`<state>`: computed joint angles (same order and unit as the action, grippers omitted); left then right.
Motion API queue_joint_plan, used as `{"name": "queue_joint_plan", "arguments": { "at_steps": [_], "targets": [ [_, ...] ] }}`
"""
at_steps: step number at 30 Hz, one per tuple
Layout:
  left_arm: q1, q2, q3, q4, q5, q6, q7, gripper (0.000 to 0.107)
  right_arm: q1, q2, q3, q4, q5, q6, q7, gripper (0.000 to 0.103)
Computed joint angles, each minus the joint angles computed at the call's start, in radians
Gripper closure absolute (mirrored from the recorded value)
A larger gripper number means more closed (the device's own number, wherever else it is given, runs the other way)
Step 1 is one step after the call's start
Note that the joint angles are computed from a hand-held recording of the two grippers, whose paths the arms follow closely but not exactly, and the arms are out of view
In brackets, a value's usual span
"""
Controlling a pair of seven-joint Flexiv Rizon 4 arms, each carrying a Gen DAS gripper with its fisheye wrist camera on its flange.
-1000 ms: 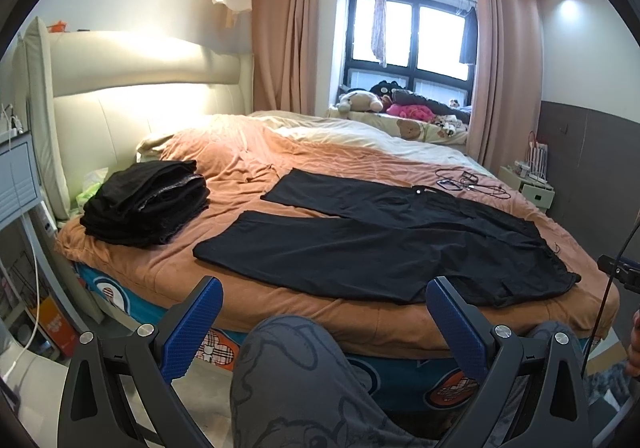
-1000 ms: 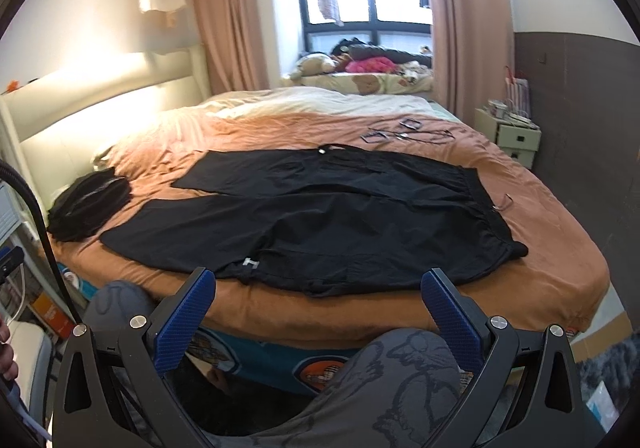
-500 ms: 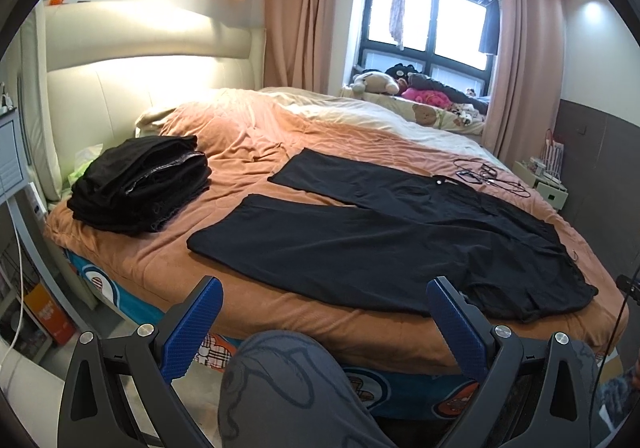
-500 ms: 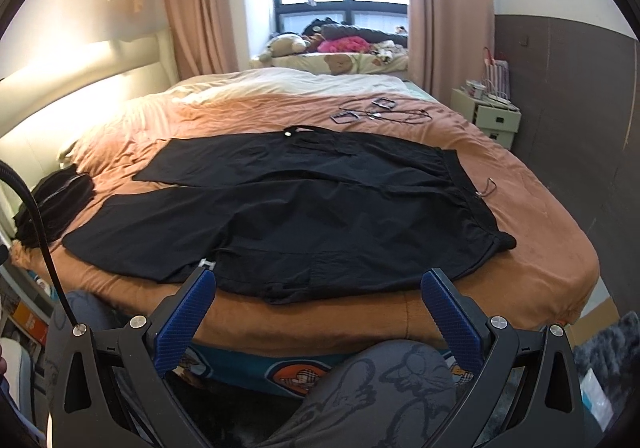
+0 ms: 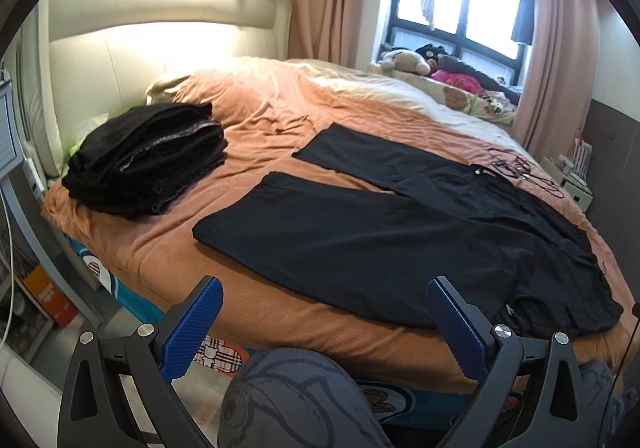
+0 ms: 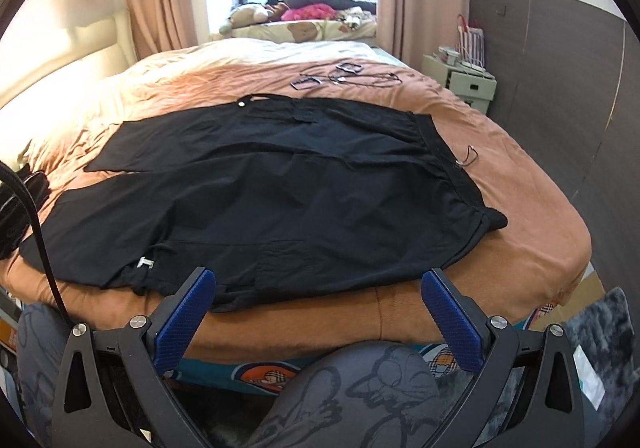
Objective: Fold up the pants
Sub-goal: 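Lower the left tool to a trouser leg hem while the right tool approaches the waistband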
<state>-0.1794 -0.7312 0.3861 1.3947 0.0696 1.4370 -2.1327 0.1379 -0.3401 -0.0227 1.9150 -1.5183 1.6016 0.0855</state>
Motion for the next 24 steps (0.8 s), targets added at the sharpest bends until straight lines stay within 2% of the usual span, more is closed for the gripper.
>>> {"name": "queue_joint_plan", "arguments": {
  "at_steps": [2, 5, 13, 16, 21, 24],
  "targets": [
    [0.017, -0.017, -0.012, -0.022, -0.010, -0.019, 0.007, 0.006, 0.009, -0.016, 0.010, -0.005, 0.086, -0.019, -0.068, 0.000],
    [0.063, -0.045, -0.055, -0.057, -0.039, -0.047, 0.024, 0.010, 0.036, -0.032, -0.017, -0.009, 0.148, -0.026, -0.107, 0.000],
    [0.142, -0.111, -0.114, -0.142, -0.092, -0.151, 0.015, 0.022, 0.064, -0.071, -0.044, -0.013, 0.392, -0.031, -0.257, 0.000],
    [0.170, -0.133, -0.133, -0.164, -0.113, -0.169, -0.004, 0.024, 0.059, -0.088, -0.030, -0.023, 0.495, -0.045, -0.331, 0.000],
    [0.220, -0.166, -0.180, -0.195, -0.155, -0.183, -0.007, 0.026, -0.011, -0.137, 0.083, -0.076, 0.701, -0.082, -0.505, 0.000],
    [0.241, -0.178, -0.198, -0.203, -0.171, -0.182, 0.001, 0.027, -0.026, -0.157, 0.103, -0.105, 0.780, -0.124, -0.563, 0.000]
  ]
}}
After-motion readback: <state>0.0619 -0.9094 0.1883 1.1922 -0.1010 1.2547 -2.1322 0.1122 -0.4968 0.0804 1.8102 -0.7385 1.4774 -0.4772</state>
